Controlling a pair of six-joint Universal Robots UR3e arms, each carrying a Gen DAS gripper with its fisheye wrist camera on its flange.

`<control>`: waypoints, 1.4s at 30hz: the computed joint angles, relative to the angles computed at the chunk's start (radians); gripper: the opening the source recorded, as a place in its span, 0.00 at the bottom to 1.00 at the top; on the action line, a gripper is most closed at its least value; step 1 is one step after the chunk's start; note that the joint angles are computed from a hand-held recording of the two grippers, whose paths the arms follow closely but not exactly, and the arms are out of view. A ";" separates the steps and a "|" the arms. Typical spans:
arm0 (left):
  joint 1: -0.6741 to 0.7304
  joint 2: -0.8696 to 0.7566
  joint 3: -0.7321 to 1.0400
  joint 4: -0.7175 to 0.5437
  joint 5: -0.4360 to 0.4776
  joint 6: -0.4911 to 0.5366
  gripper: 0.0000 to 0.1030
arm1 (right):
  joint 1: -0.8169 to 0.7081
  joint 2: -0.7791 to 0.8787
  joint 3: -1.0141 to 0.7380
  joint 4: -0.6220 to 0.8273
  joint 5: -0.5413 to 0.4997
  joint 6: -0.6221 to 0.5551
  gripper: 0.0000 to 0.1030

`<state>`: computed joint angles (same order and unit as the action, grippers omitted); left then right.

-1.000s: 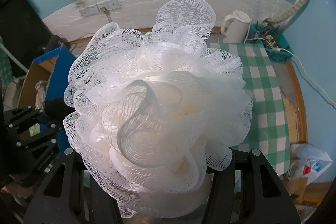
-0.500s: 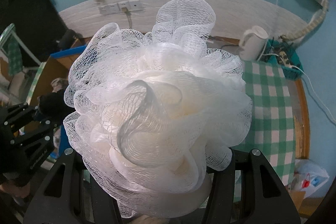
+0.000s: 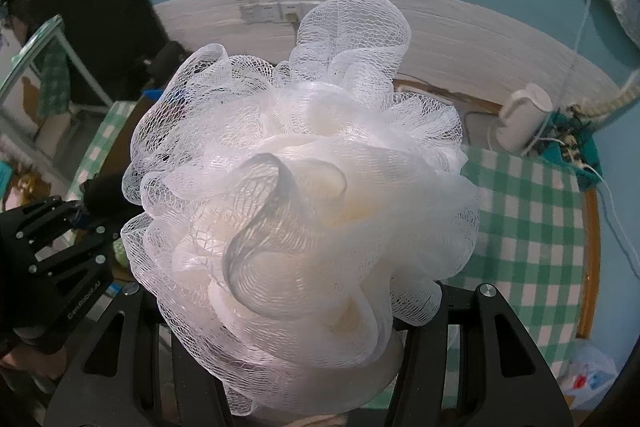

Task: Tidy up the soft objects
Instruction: 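Carry the black sock and bath puff over the box with both tools, then open both tools to drop the sock and bath puff into the box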

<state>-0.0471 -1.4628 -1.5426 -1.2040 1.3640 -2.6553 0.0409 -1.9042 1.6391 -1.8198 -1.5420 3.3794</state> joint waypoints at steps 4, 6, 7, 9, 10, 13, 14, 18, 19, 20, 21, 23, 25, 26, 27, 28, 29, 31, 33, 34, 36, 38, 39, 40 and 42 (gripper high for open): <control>0.058 0.008 -0.015 0.003 -0.013 0.017 0.14 | 0.064 0.087 -0.064 -0.023 -0.014 0.023 0.51; 0.091 0.008 -0.018 -0.002 -0.021 0.025 0.14 | 0.094 0.136 -0.104 -0.033 -0.019 0.036 0.51; 0.106 0.007 -0.020 -0.003 -0.026 0.030 0.14 | 0.107 0.159 -0.123 -0.036 -0.020 0.041 0.51; 0.140 0.007 -0.034 0.012 -0.028 0.041 0.14 | 0.123 0.196 -0.155 -0.043 -0.018 0.043 0.51; 0.153 0.010 -0.041 0.017 -0.033 0.047 0.14 | 0.136 0.222 -0.178 -0.046 -0.022 0.047 0.51; 0.195 0.004 -0.060 0.031 -0.040 0.061 0.14 | 0.161 0.281 -0.228 -0.053 -0.025 0.050 0.51; 0.211 -0.004 -0.061 0.031 -0.037 0.061 0.14 | 0.171 0.309 -0.253 -0.053 -0.025 0.052 0.51; 0.255 -0.023 -0.067 0.038 -0.032 0.071 0.14 | 0.202 0.397 -0.332 -0.055 -0.024 0.063 0.51; 0.264 -0.027 -0.070 0.045 -0.031 0.074 0.14 | 0.211 0.416 -0.350 -0.054 -0.027 0.066 0.51; 0.271 -0.025 -0.076 0.049 -0.032 0.077 0.14 | 0.219 0.444 -0.378 -0.051 -0.027 0.065 0.51; 0.276 -0.031 -0.078 0.056 -0.029 0.077 0.14 | 0.228 0.460 -0.395 -0.046 -0.028 0.068 0.51; 0.282 -0.043 -0.079 0.066 -0.021 0.075 0.14 | 0.246 0.504 -0.445 -0.034 -0.032 0.073 0.51; 0.288 -0.060 -0.077 0.072 -0.014 0.072 0.14 | 0.258 0.546 -0.481 -0.027 -0.031 0.074 0.51; 0.288 -0.069 -0.076 0.076 -0.007 0.067 0.14 | 0.264 0.567 -0.499 -0.022 -0.031 0.075 0.51; 0.289 -0.080 -0.072 0.079 -0.002 0.063 0.14 | 0.267 0.587 -0.515 -0.017 -0.029 0.073 0.51; 0.290 -0.090 -0.069 0.081 0.002 0.061 0.14 | 0.266 0.602 -0.524 -0.013 -0.024 0.069 0.51; 0.289 -0.102 -0.066 0.087 0.009 0.055 0.14 | 0.267 0.622 -0.537 -0.011 -0.018 0.067 0.51; 0.282 -0.119 -0.064 0.100 0.026 0.044 0.14 | 0.269 0.668 -0.575 -0.010 -0.002 0.069 0.52; 0.272 -0.136 -0.065 0.113 0.046 0.034 0.14 | 0.270 0.704 -0.610 0.002 0.003 0.062 0.52; 0.267 -0.142 -0.067 0.116 0.055 0.030 0.14 | 0.272 0.720 -0.625 0.007 -0.001 0.059 0.52; 0.259 -0.157 -0.066 0.115 0.071 0.021 0.14 | 0.281 0.767 -0.682 0.024 -0.007 0.055 0.54; 0.251 -0.166 -0.067 0.114 0.087 0.013 0.15 | 0.284 0.800 -0.720 0.042 -0.010 0.049 0.58; 0.249 -0.168 -0.069 0.113 0.094 0.010 0.15 | 0.288 0.816 -0.741 0.048 -0.009 0.050 0.62; 0.247 -0.170 -0.068 0.111 0.098 0.009 0.16 | 0.287 0.822 -0.746 0.048 -0.003 0.049 0.64; 0.244 -0.171 -0.066 0.104 0.110 0.001 0.20 | 0.288 0.838 -0.770 0.055 0.000 0.050 0.70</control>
